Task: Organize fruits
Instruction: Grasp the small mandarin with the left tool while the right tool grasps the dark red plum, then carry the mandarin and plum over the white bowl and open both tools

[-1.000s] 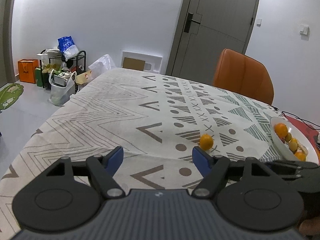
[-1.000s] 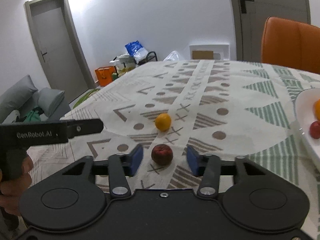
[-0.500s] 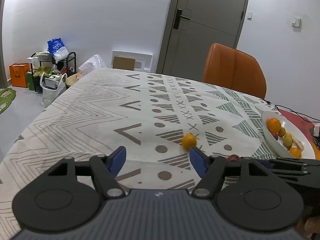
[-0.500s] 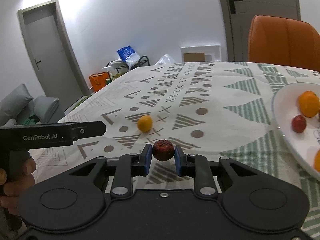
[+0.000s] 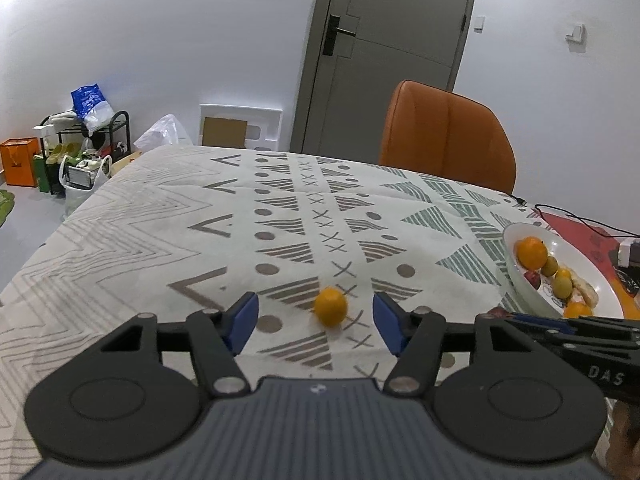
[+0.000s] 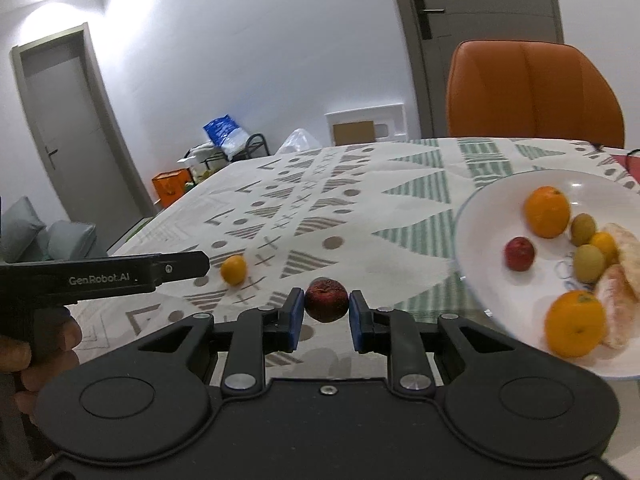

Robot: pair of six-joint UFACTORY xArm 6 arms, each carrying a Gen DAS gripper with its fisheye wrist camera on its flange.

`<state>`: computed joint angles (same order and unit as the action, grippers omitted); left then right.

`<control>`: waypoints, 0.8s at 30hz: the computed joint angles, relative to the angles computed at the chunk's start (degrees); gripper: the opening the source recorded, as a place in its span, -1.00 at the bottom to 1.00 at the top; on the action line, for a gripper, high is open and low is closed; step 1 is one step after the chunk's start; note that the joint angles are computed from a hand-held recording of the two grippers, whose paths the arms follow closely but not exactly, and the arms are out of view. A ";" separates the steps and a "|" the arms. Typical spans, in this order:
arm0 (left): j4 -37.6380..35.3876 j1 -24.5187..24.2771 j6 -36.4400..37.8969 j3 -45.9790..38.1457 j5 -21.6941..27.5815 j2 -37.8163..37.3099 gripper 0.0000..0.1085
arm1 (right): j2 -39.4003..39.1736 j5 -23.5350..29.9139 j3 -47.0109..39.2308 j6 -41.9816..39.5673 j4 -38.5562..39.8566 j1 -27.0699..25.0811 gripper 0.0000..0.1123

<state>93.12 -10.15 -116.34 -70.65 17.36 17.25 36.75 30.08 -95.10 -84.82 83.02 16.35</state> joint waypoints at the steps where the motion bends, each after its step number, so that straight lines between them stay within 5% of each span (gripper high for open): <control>1: -0.42 0.01 0.49 -0.51 -0.03 0.40 0.11 | 0.08 -0.10 -0.19 0.07 0.08 -0.16 -0.60; 8: -4.98 0.25 5.42 -4.98 -0.78 4.85 -0.05 | -0.64 -0.04 0.03 0.08 1.63 -1.90 -0.60; 11: -14.79 -0.02 15.03 -6.72 0.43 7.26 -0.44 | -1.00 -0.56 0.14 -0.15 2.40 -2.93 -0.60; 13: -16.11 -0.44 15.17 -7.24 2.05 7.87 -0.62 | -1.08 -1.08 0.22 -0.16 3.08 -3.53 -0.60; 24: -10.49 -2.31 11.26 -9.21 -0.30 7.70 -0.62 | -1.23 -2.31 0.71 -1.05 5.87 -6.46 -0.60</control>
